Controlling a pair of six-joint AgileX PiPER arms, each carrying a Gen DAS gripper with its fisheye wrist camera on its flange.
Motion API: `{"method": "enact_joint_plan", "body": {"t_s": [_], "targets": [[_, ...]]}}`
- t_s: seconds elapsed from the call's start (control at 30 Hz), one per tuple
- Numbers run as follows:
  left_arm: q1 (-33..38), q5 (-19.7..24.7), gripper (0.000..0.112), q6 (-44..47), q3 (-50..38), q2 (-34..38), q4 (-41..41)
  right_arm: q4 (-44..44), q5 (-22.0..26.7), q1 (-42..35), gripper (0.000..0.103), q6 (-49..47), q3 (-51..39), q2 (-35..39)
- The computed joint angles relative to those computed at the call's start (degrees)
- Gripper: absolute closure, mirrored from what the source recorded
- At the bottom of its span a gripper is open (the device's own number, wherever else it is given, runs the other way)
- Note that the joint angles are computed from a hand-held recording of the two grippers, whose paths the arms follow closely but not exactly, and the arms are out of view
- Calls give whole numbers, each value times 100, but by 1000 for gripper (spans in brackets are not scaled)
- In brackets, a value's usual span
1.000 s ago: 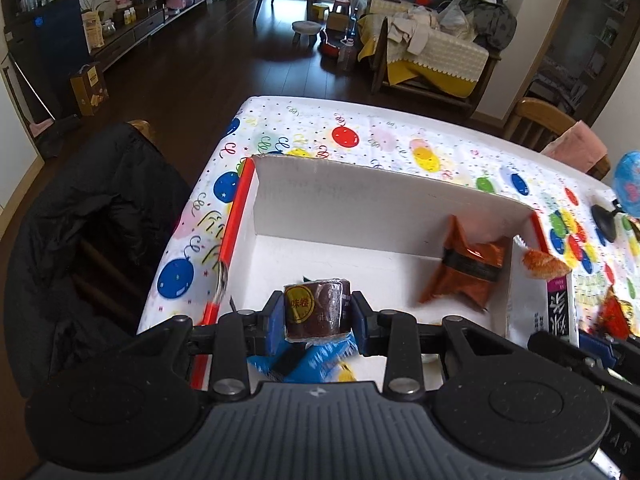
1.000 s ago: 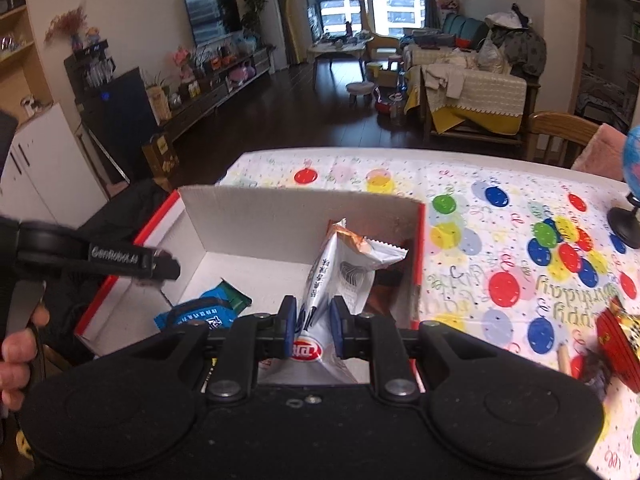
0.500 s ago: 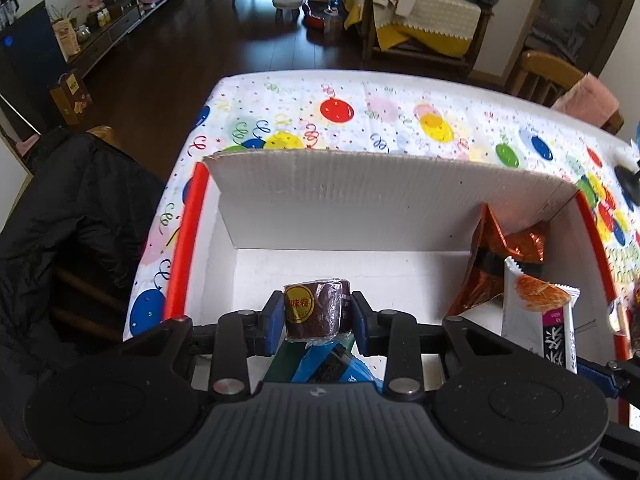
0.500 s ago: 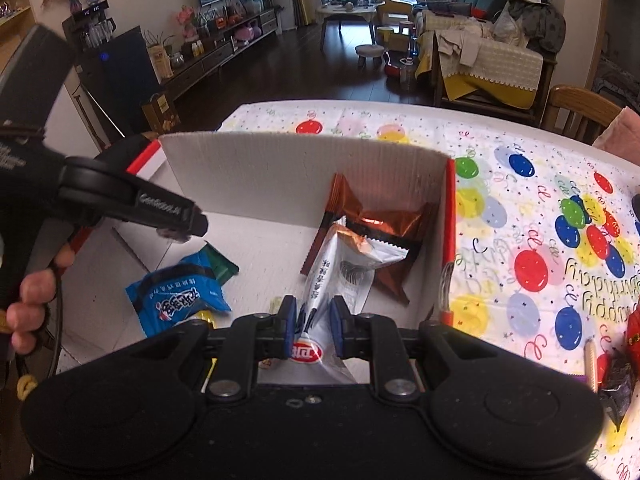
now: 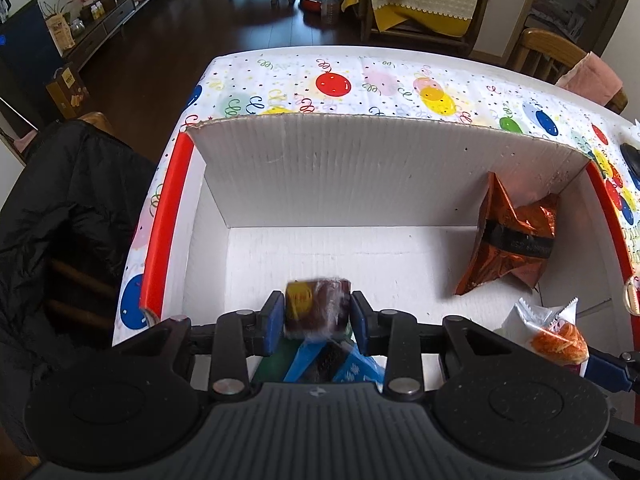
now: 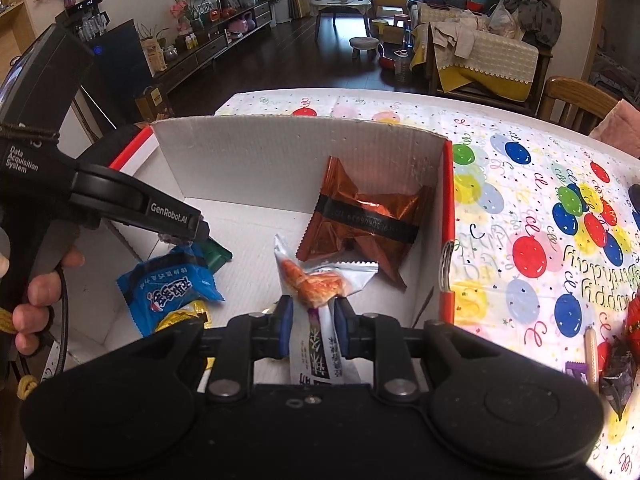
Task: Organize snacks
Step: 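Carry the brown cake and white-and-red packet into the box and release both, then move both open tools from the box toward the remaining snacks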
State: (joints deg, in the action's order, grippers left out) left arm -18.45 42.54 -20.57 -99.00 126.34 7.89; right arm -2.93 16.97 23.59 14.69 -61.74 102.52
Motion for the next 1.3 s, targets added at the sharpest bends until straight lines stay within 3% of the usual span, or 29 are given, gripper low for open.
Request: {"method": "enact_joint_plan", "body": {"t_s": [0.3, 0.83, 1.3], "targets": [[-15, -355, 59, -11, 735, -627, -177, -409, -21, 64, 71, 579, 272, -400], [-406, -800, 51, -543, 1982, -1950, 174, -1327, -264, 198, 50, 1888, 1139, -1629], [-1019, -856, 50, -1345, 2743, -2925, 768, -2293, -350, 230, 21, 2950, 1891, -2814]]}}
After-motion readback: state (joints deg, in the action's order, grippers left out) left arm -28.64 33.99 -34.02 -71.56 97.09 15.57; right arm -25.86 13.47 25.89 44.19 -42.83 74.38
